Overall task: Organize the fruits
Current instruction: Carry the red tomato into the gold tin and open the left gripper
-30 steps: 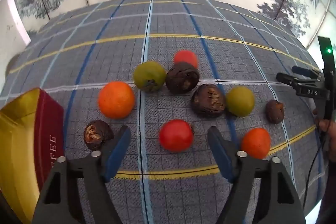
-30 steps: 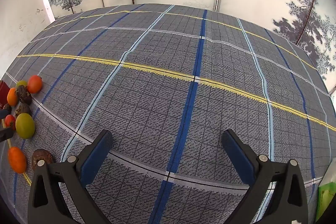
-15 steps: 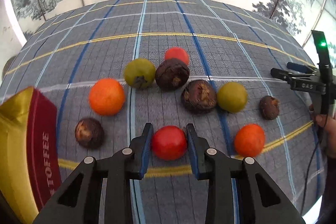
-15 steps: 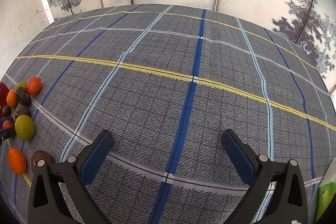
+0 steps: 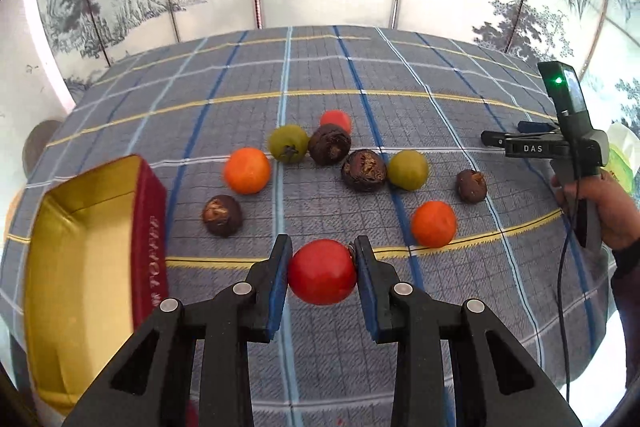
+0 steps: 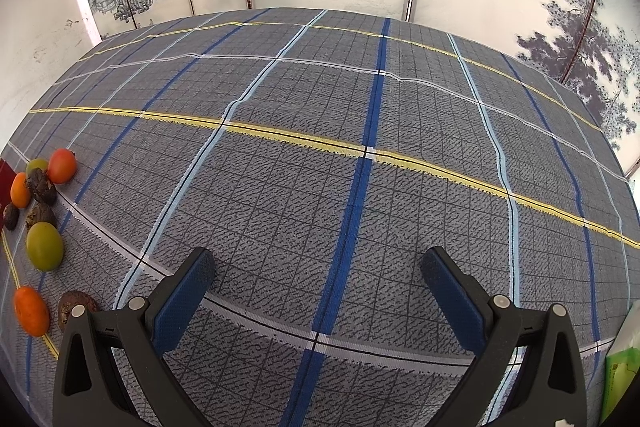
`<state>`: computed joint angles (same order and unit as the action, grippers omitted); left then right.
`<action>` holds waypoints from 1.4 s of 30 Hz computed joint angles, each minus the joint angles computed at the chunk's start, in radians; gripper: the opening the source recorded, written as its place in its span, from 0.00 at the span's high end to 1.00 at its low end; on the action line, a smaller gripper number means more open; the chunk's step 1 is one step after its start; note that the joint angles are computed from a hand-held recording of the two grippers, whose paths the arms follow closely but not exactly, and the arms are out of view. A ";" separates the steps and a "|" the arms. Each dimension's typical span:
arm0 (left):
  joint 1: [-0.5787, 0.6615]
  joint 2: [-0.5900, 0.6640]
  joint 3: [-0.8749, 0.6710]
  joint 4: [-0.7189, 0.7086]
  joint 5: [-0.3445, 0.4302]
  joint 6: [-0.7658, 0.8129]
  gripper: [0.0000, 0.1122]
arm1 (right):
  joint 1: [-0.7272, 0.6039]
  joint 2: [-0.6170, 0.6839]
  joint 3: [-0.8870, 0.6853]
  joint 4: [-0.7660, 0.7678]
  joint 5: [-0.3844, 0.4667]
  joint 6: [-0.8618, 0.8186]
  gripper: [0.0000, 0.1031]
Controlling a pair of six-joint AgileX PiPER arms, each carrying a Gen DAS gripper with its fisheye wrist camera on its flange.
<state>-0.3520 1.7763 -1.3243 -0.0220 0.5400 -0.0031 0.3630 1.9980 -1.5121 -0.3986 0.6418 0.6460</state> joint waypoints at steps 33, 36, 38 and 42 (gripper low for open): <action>0.353 -0.056 0.058 0.148 -0.025 0.041 0.71 | 0.015 -0.031 0.045 -0.069 0.024 0.136 0.01; 0.367 -0.025 0.031 0.178 -0.021 0.030 0.71 | 0.015 -0.031 0.045 -0.069 0.024 0.136 0.01; 0.376 -0.003 0.009 0.207 -0.019 0.017 0.71 | 0.015 -0.031 0.045 -0.069 0.024 0.136 0.01; 0.400 0.048 -0.051 0.208 -0.003 0.029 0.71 | 0.015 -0.031 0.045 -0.068 0.024 0.135 0.00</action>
<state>0.0478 1.8243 -1.3749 0.1855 0.5375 0.0259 0.3778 1.9668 -1.4669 -0.4667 0.6653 0.7815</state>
